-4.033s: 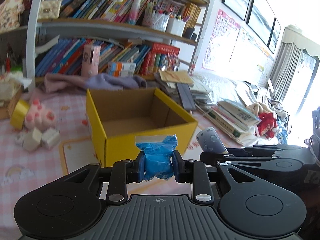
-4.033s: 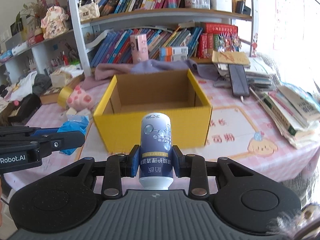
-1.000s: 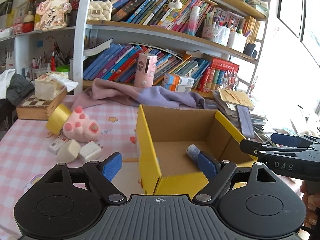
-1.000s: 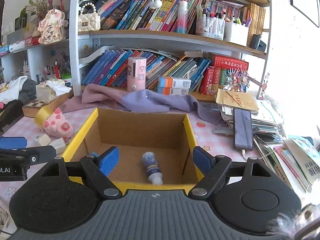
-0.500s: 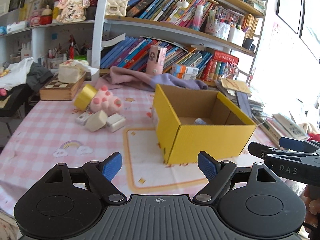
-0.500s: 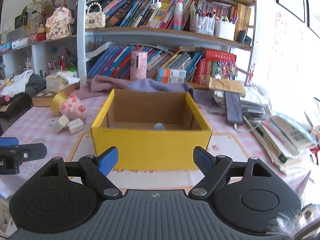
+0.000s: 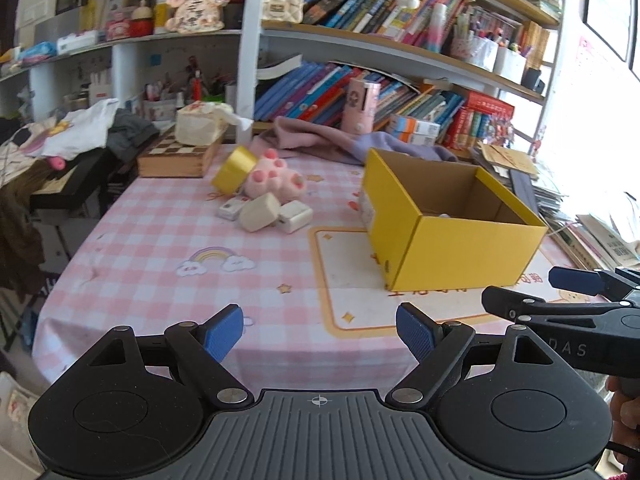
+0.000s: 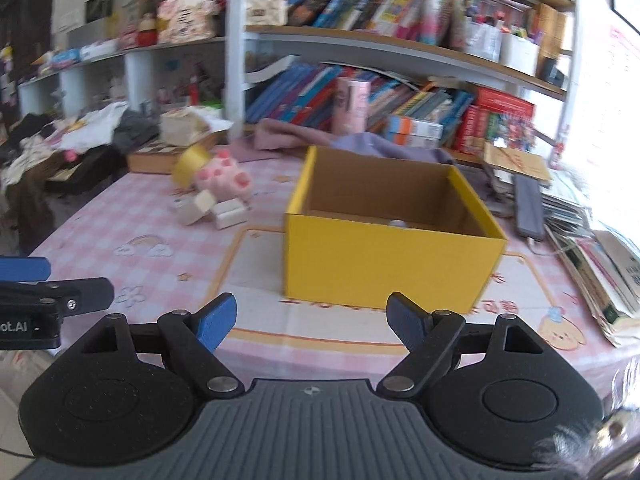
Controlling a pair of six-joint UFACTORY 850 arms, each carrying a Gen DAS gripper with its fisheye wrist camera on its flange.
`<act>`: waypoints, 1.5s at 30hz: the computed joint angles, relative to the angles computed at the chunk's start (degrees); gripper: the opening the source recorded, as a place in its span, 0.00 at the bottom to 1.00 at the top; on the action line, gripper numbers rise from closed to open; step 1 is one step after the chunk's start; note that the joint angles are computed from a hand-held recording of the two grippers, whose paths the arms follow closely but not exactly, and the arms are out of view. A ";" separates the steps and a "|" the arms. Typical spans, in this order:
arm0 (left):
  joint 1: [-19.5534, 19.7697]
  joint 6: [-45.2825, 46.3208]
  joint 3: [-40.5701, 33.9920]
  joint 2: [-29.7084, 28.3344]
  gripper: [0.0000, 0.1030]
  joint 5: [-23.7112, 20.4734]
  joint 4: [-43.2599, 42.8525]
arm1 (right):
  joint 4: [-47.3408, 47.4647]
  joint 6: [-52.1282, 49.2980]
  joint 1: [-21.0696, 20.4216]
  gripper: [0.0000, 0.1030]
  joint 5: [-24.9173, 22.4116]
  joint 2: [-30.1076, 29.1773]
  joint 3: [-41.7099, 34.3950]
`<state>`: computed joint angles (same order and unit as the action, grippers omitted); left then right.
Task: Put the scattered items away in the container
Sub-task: 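Withdraw both tools from the box back over the table, then grasp the white cube with the left tool while the right tool grasps the white charger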
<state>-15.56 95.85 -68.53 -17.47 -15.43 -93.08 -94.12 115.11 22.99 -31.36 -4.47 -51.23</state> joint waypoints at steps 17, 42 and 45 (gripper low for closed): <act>3.73 3.01 2.63 1.80 0.83 0.87 -6.28 | -1.72 -3.21 2.62 0.80 3.73 -2.91 -3.69; 3.50 -37.15 -15.87 -13.17 0.83 2.84 32.98 | 1.35 -13.70 -4.61 0.79 16.07 -18.93 -21.41; 3.35 -45.10 -20.75 -16.55 0.83 2.09 40.95 | 7.35 -20.65 -5.63 0.79 17.17 -22.04 -25.15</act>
<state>-12.21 50.75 -89.29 -34.02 -13.34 -52.14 -86.77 94.46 17.35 -14.20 -26.50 -76.38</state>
